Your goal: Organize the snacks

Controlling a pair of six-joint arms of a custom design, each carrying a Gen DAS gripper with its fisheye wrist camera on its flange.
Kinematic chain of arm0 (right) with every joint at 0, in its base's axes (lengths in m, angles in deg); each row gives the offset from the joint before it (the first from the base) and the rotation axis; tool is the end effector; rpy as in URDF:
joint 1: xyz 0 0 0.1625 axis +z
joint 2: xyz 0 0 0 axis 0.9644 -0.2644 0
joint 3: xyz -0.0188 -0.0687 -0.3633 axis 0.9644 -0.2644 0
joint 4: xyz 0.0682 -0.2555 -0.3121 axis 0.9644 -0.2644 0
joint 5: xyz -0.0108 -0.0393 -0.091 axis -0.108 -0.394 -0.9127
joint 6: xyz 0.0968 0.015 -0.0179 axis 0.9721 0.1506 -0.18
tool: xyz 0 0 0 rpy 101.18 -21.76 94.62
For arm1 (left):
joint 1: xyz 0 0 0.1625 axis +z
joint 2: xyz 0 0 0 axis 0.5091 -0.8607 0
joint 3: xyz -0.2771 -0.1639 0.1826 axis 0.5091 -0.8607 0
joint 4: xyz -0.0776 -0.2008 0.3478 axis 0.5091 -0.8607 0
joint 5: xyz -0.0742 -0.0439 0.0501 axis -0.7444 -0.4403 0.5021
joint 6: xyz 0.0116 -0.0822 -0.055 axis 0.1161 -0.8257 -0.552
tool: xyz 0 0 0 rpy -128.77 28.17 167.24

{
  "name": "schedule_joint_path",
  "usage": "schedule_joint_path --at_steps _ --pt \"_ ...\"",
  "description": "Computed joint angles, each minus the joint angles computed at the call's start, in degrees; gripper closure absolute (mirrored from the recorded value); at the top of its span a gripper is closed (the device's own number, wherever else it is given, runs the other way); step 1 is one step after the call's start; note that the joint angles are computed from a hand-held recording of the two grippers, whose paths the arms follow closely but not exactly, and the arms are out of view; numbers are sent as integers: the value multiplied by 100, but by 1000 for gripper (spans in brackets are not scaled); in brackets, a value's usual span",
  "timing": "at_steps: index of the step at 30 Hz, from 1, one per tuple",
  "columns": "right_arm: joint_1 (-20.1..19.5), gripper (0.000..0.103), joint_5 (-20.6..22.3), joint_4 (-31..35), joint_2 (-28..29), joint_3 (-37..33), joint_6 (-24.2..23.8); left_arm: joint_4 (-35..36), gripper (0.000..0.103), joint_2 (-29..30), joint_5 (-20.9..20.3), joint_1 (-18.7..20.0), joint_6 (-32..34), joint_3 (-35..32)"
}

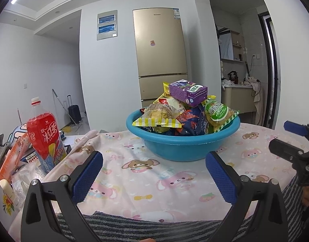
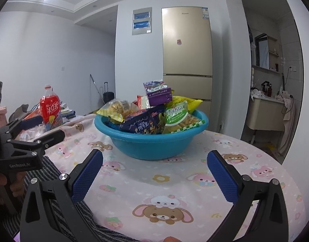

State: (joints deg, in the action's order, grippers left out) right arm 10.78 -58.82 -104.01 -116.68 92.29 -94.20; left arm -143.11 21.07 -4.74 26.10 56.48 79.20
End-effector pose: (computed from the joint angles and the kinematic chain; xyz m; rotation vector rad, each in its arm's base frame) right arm 0.0810 -0.7724 0.2420 0.9816 -2.1702 1.3317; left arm -0.2539 -0.7591 0.0637 0.6386 1.9232 -1.3968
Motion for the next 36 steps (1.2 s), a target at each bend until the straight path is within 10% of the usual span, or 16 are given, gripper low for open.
schedule_joint_path --at_steps 36 --pt "26 0 -183 46 62 -71 11 -2 0 35 106 -33 112 -45"
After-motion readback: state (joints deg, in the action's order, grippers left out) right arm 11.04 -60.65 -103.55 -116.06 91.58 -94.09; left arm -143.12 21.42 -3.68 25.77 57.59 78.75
